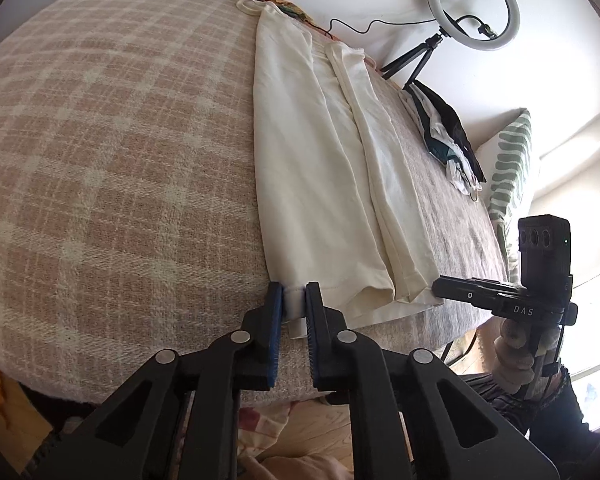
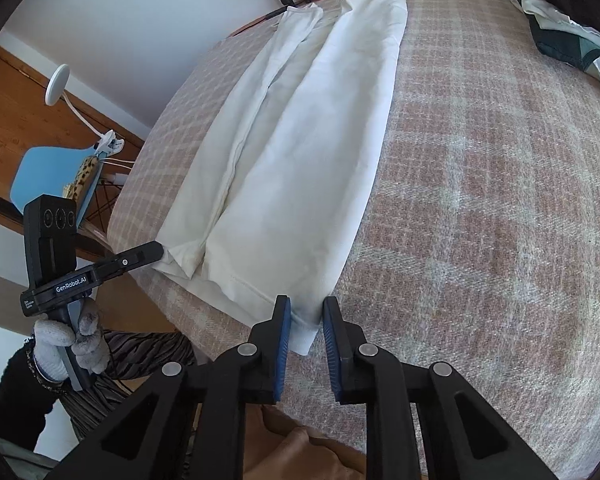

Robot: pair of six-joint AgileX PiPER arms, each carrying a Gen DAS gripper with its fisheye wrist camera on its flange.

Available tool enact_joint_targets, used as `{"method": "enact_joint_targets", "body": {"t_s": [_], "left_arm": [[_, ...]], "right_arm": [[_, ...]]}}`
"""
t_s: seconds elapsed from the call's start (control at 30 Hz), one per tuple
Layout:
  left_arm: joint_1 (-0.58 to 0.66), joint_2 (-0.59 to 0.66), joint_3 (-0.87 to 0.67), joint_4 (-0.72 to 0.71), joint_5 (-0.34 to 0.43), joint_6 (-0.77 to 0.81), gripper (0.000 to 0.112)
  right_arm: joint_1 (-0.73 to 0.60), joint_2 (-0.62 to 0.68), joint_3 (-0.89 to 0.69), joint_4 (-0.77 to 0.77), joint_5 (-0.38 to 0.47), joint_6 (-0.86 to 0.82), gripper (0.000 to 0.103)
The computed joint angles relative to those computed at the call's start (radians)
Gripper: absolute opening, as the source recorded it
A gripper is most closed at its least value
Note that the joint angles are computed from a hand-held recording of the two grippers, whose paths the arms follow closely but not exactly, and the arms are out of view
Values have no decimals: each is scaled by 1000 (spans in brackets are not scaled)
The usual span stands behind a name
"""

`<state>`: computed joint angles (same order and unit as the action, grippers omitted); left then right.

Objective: Fold small clothes
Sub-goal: 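Grasp the hem with both tools and fold it up toward the straps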

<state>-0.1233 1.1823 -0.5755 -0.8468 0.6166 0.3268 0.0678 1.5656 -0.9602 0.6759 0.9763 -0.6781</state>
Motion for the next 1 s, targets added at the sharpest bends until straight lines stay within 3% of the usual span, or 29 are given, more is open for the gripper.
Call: {"method": "enact_joint_targets", "body": {"t_s": [0.1, 0.23, 0.4, 0.7, 1.0], "left_arm": [[0, -32, 1, 8, 6, 3, 4], [-12, -94, 14, 45, -13, -16, 4], [-75, -45, 25, 91, -60, -56, 4], [-63, -68, 0, 62, -35, -40, 3], [-19, -25, -100, 30, 2, -24, 3]], "right_arm": [[-5, -5, 9, 11, -4, -13, 2], [-84, -33, 28, 84, 42, -93, 1], [-83, -6, 54, 71, 16, -91, 1], [-149, 21, 42, 146, 76, -139, 1], [-255, 52, -32, 244, 200, -167, 1]]}}
